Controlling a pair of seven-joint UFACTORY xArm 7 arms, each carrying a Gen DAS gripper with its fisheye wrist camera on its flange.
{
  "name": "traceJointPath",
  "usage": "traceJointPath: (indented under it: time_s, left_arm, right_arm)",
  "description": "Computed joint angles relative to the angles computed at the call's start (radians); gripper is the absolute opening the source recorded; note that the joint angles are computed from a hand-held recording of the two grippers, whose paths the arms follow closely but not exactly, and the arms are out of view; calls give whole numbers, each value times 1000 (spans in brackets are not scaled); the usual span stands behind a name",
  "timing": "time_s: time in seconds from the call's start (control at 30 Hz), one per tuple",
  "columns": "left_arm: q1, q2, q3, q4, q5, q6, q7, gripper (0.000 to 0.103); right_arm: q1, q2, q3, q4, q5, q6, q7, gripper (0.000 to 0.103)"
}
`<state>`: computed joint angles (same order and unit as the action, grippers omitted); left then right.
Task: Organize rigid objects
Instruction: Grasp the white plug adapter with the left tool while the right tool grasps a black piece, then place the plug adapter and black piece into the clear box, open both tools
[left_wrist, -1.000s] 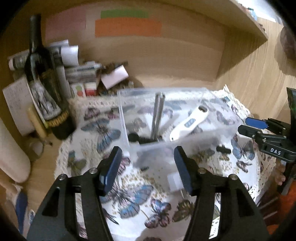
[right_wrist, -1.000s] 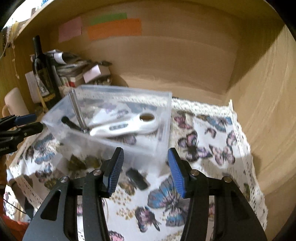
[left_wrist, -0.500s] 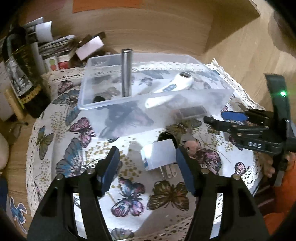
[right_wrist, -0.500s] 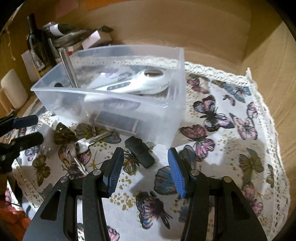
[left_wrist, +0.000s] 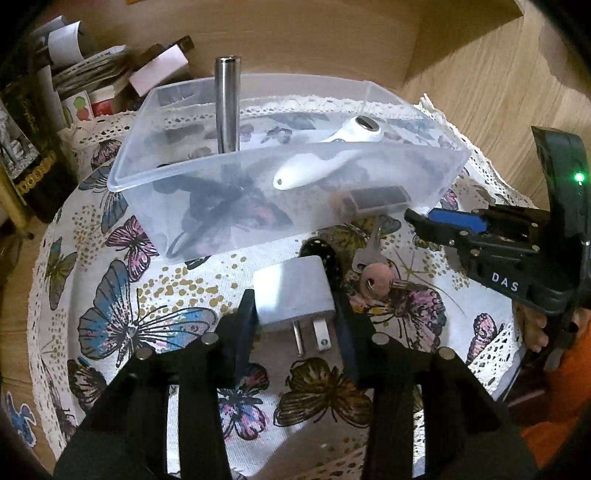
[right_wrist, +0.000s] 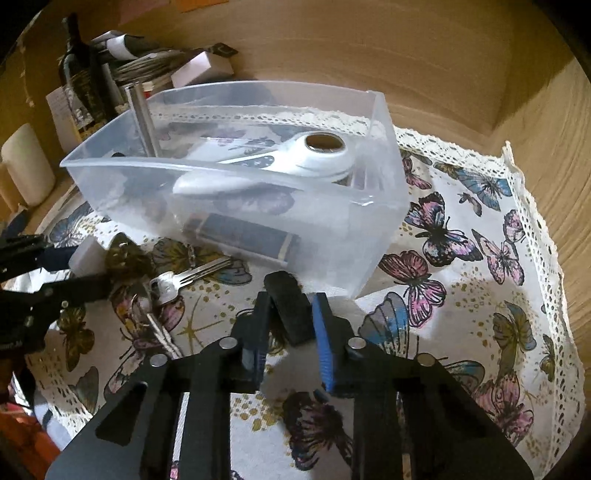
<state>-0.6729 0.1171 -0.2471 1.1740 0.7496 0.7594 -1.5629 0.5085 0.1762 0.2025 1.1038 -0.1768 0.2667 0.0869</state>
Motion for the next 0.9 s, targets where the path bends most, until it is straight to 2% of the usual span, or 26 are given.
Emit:
traceJointPath:
  time_s: [0.37, 0.53, 0.9]
  left_arm:
    - [-6, -46, -16, -24, 61, 49, -64, 38]
    - [1, -89, -39, -36, 102, 100, -99, 38]
    - [32, -149, -80, -7, 215, 216, -141, 38]
  right_arm:
    - [4, -65, 10, -68, 0, -73, 15, 18]
    - [1, -103, 14, -94, -16, -104, 30, 18]
    - [-17, -155, 11, -81, -179, -186, 160, 19]
